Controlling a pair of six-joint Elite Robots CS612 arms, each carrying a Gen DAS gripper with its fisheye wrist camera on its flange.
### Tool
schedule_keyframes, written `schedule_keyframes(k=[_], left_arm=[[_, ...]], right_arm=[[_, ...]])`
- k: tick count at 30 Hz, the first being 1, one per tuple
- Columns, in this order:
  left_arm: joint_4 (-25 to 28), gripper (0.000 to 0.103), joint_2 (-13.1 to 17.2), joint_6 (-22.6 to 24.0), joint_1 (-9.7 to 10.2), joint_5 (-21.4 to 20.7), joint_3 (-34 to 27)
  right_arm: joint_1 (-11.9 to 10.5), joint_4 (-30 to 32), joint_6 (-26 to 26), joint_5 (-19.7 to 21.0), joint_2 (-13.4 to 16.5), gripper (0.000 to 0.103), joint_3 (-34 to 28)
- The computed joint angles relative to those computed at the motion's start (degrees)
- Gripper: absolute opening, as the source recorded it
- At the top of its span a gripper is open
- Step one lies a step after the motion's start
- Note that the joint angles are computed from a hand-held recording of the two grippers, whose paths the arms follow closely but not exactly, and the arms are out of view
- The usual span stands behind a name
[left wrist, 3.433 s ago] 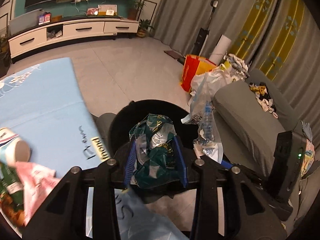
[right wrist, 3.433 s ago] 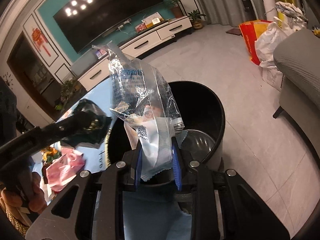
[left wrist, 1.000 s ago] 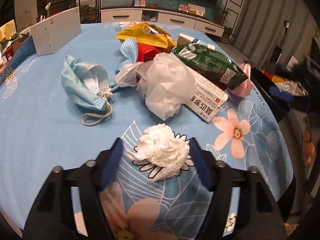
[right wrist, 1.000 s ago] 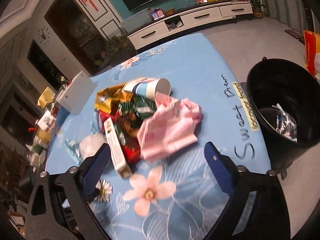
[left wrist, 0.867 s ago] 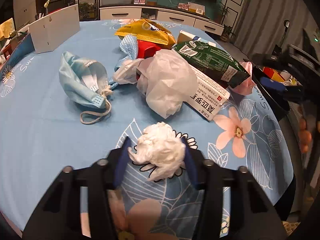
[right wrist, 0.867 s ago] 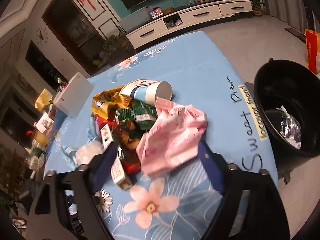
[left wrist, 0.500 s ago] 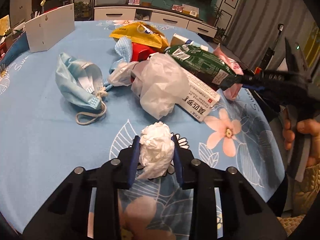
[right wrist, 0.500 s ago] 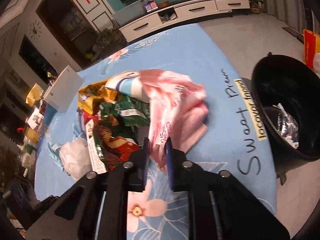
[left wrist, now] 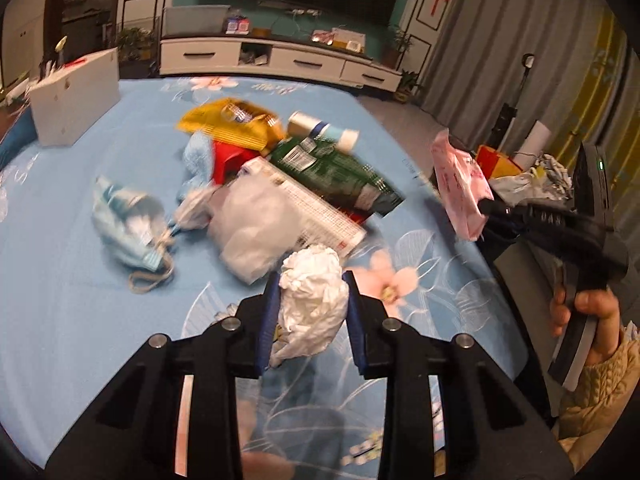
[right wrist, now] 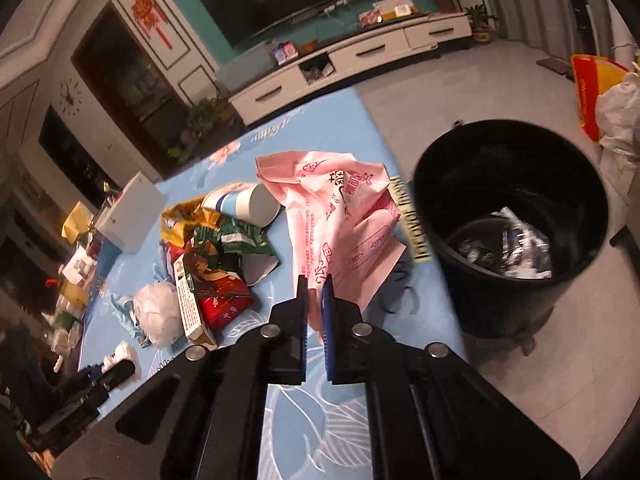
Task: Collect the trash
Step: 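Carry tissue and pink paper to the black bin and release both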
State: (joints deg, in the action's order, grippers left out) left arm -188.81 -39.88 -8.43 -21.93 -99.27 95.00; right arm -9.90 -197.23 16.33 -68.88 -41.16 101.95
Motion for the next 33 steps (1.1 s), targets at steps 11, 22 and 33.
schedule_keyframes(k=[11,22,33], left_arm=[[0.9,0.032,1.6,2.8,-2.43,-2.5,-5.8],[5.2,0.032,5.2,8.0,-5.75,-6.5,-14.8],[15.0,0.033,12.9,9.0,-8.75,-12.4,-29.4]], right_arm=[[-2.9,-7.3,3.6,-1.1,-0.3,0.007,3.2],[-6.7,-12.1,9.1,-0.4,1.3,0.007,4.3],[-9.1,-13.4,14.0,0.9,3.8,0.007,1.4]])
